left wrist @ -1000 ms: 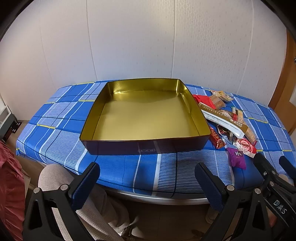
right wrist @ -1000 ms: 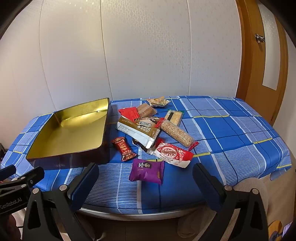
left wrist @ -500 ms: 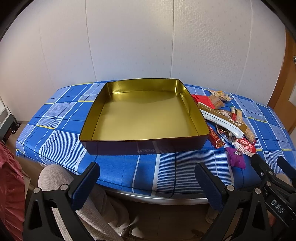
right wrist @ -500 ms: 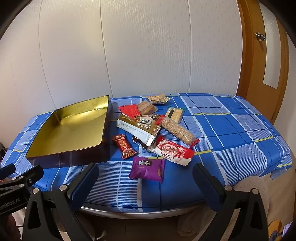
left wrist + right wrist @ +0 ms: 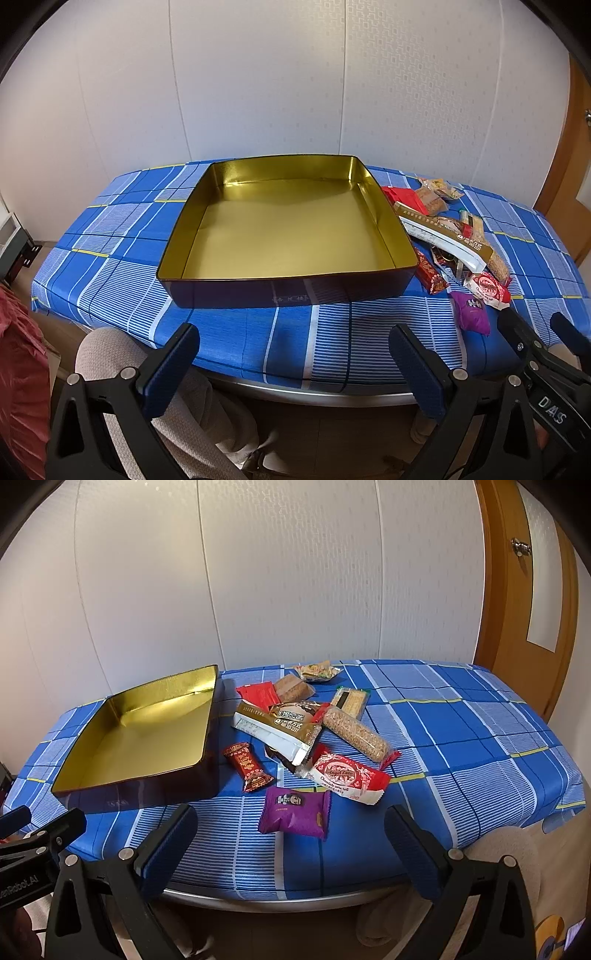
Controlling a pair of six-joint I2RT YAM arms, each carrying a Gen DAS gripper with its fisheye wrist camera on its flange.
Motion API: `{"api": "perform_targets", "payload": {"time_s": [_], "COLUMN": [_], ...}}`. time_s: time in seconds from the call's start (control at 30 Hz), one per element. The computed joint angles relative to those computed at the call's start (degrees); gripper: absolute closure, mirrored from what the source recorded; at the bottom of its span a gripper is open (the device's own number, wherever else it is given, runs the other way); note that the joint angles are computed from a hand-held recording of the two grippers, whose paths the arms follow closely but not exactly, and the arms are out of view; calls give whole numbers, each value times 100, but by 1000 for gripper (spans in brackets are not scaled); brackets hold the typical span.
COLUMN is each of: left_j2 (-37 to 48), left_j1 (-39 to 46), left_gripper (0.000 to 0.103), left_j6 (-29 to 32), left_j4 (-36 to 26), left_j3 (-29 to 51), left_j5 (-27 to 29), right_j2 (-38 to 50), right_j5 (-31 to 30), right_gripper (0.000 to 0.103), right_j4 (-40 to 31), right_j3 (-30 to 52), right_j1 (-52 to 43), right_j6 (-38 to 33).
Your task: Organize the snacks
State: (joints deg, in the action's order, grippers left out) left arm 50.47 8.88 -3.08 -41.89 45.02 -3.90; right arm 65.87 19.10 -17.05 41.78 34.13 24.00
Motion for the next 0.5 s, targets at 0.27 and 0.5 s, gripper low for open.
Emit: {"api": "perform_targets", "payload": {"time_s": [0.27, 0.5], "left_j2": [20, 42], "left_j1": [-58, -64], "left_gripper": [0, 0], "left_j6": [-30, -46], "left_j4": [-1, -10], "left_j3": [2, 6], "left_j5": [-43, -42], "right_j2": [11, -24], "right_j5": [-2, -81], "right_gripper": [1, 1], "right_j4": [6, 6], "right_j3": [6, -26], "right_j1": [-5, -62], "right_j6": [16, 38]}}
